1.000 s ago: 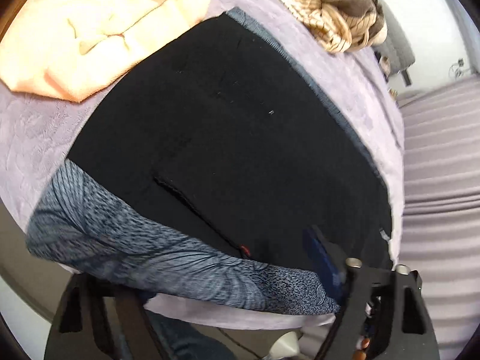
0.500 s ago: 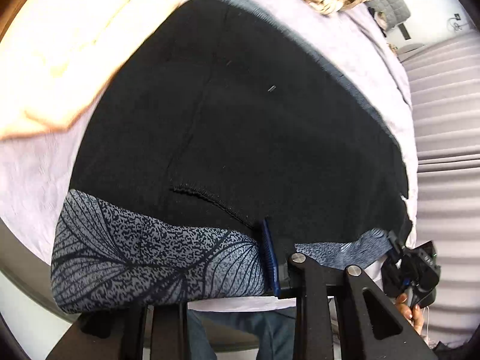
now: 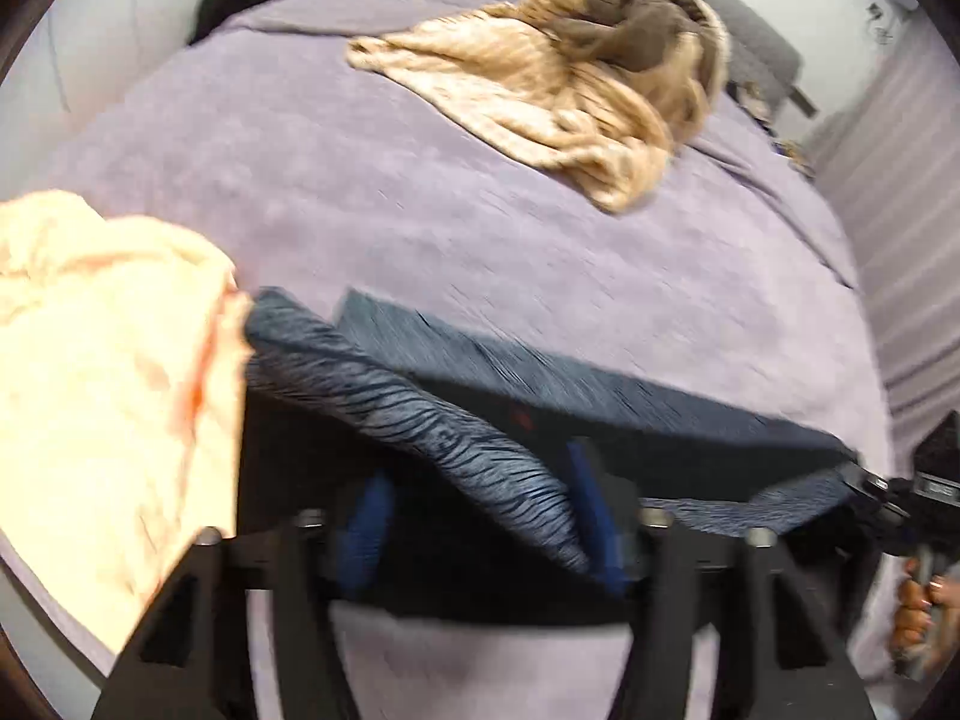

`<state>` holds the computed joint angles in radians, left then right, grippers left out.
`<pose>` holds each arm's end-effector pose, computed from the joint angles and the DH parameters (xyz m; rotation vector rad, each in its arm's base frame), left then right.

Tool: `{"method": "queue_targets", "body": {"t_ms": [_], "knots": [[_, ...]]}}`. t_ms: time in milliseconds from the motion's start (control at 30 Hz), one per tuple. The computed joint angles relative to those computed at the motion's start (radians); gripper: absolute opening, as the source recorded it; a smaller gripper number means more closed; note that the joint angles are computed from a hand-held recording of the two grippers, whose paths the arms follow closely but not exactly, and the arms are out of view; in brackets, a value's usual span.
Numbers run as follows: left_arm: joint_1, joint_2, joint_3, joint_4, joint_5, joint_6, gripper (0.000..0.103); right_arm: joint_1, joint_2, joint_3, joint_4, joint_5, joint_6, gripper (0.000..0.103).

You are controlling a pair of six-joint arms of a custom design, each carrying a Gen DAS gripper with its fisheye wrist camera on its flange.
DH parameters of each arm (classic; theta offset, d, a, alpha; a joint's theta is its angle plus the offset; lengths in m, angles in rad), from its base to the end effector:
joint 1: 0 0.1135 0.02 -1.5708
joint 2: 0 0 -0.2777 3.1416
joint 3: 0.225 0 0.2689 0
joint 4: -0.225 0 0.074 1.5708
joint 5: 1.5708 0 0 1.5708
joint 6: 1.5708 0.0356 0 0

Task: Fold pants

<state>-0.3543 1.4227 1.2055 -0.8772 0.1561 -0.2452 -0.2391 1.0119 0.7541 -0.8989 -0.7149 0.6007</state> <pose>0.2775 -0.1086 0.2932 0.1988 2.6979 -0.3960 0.1824 -0.0205 0.2478 0.8962 2.5206 1.0806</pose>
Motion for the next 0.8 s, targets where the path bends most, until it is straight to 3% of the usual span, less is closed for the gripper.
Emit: {"method": "queue_targets", "body": {"t_ms": [67,100,133,167,200,300,433,500,533,567,600,667,767,800], "knots": [[-0.009,0.096,0.007,0.076,-0.069,-0.016,0.065,0.019,0.169,0.029,0.072,0.058,-0.052,0.012],[-0.007,0.139,0.011,0.097,-0.087,-0.028,0.065,0.032,0.245,0.046,0.109,0.082,-0.076,0.02],[-0.017,0.194,0.02,0.116,-0.116,-0.052,0.065,0.05,0.327,0.057,0.149,0.107,-0.108,0.031],[-0.037,0.245,0.029,0.127,-0.155,-0.081,0.065,0.068,0.407,0.077,0.184,0.142,-0.124,0.058],[-0.04,0.28,0.042,0.114,-0.196,-0.102,0.064,0.085,0.436,0.09,0.185,0.17,-0.132,0.063],[-0.013,0.217,0.009,0.1,-0.203,-0.108,0.065,0.116,0.381,0.105,0.157,0.179,-0.126,0.063],[-0.077,0.106,-0.056,0.044,-0.241,-0.027,0.065,0.197,0.241,0.072,0.117,0.14,-0.117,0.063],[-0.16,0.129,-0.054,0.017,-0.243,-0.05,0.065,0.251,0.279,0.061,0.123,0.185,-0.116,0.063],[-0.194,0.145,-0.072,0.024,-0.262,-0.065,0.067,0.283,0.319,0.058,0.132,0.242,-0.108,0.063],[-0.24,0.173,-0.082,0.047,-0.321,-0.098,0.077,0.3,0.36,0.041,0.152,0.301,-0.091,0.063],[-0.261,0.177,-0.096,0.069,-0.347,-0.114,0.077,0.289,0.369,0.011,0.185,0.302,-0.072,0.062],[-0.289,0.185,-0.085,0.055,-0.381,-0.117,0.077,0.256,0.277,-0.052,0.233,0.293,0.024,0.063],[-0.293,0.117,-0.085,0.014,-0.304,-0.04,0.077,0.205,0.04,-0.091,0.086,0.286,0.013,0.063],[-0.304,0.104,-0.076,-0.006,-0.273,-0.018,0.077,0.152,-0.085,-0.099,-0.022,0.269,-0.004,0.063]]}}
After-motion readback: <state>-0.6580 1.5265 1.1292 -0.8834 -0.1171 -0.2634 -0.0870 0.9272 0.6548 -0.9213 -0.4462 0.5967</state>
